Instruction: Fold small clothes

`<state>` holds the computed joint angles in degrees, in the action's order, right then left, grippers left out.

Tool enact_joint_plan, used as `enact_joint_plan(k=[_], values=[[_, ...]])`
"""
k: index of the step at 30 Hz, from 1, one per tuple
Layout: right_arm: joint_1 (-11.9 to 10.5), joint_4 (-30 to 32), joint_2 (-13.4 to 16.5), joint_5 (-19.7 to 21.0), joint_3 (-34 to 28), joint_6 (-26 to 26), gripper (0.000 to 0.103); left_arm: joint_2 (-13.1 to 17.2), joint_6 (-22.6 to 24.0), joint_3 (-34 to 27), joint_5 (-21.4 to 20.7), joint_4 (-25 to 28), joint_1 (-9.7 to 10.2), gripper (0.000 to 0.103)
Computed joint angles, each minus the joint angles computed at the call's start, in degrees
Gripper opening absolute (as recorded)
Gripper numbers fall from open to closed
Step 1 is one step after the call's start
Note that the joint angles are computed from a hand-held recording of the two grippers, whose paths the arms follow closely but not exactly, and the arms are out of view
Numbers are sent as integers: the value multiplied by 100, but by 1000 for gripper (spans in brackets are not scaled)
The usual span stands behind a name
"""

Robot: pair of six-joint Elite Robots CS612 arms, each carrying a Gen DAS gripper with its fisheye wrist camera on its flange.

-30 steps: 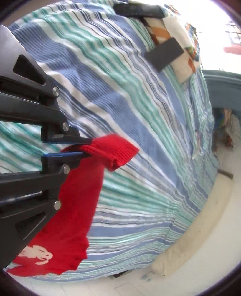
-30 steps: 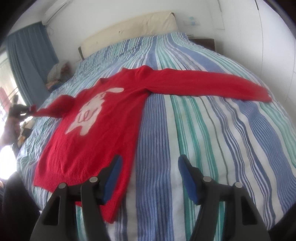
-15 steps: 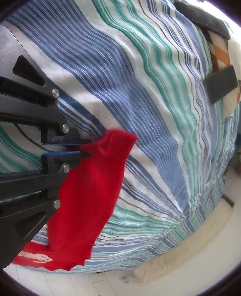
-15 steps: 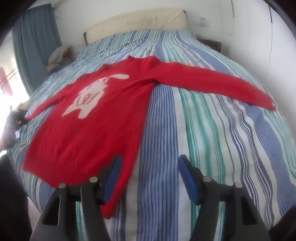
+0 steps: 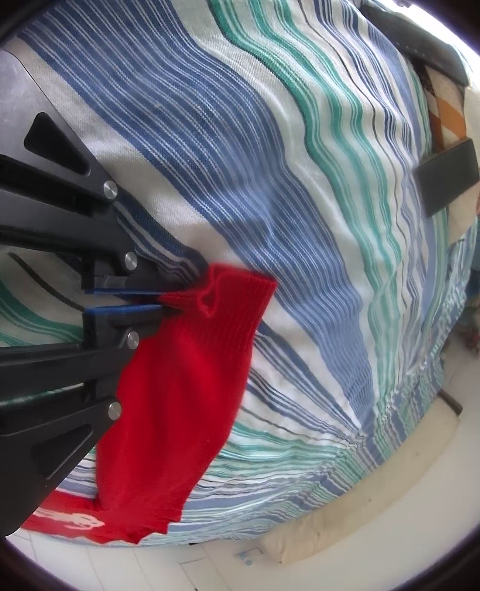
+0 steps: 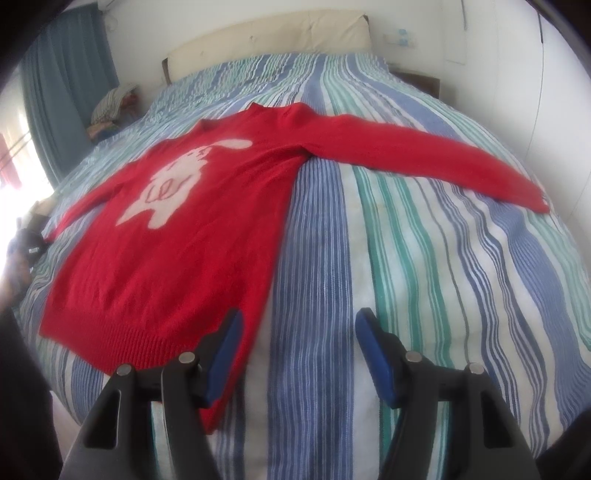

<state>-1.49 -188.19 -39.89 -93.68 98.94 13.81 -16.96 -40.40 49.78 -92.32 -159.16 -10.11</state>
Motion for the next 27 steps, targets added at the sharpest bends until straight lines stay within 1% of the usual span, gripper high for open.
enact_joint_plan(k=[2,4,5,6,7,8,9,10,11,12,13,14,16,17,19,21,24,25,26,27], values=[[-5,-12,-3,-6,3,29,62,-29,-33,63,-15,-95,7,9],[-19,-37,-9,-2,16,74,62,-98,-86,177,24,-196,5,15],[-25,-59,-15,-12,29,110,62,-157,-125,263,130,-227,-9,26],[-33,-91,-21,-16,44,146,62,-241,-170,382,317,-244,-37,43],[-43,-125,-24,-18,55,190,62,-349,-199,525,605,-244,-85,53],[-51,-162,-27,-21,66,235,62,-466,-179,688,961,-282,-152,71],[-61,-195,-29,-26,75,273,62,-574,-102,848,1268,-370,-223,83],[-66,-221,-30,-33,82,305,62,-658,60,989,1453,-551,-291,87],[-71,-243,-31,-33,88,328,63,-716,311,1107,1434,-807,-346,88],[-75,-252,-29,-35,87,341,63,-746,604,1168,1249,-1000,-388,90],[-70,-261,-24,-42,83,348,64,-756,941,1182,949,-1108,-429,91],[-72,-258,-18,-38,73,346,65,-743,1277,1148,600,-1104,-466,96],[-73,-239,-15,-44,63,347,65,-651,1892,937,-93,-878,-538,96],[-69,-232,-12,-49,56,350,65,-585,2089,818,-292,-803,-576,96],[-68,-221,-12,-74,52,353,65,-436,2319,571,-356,-713,-651,96],[-59,-239,-21,-123,68,365,65,-248,2434,246,-310,-414,-697,97],[-53,-295,-37,-189,105,406,65,52,2544,-277,-369,541,-700,99],[-56,-303,-41,-202,111,422,65,100,2685,-312,-355,579,-707,100],[-56,-313,-44,-214,119,444,65,95,2860,-242,-320,385,-720,103],[-58,-320,-47,-215,127,466,65,57,2951,-154,-165,292,-757,103]])
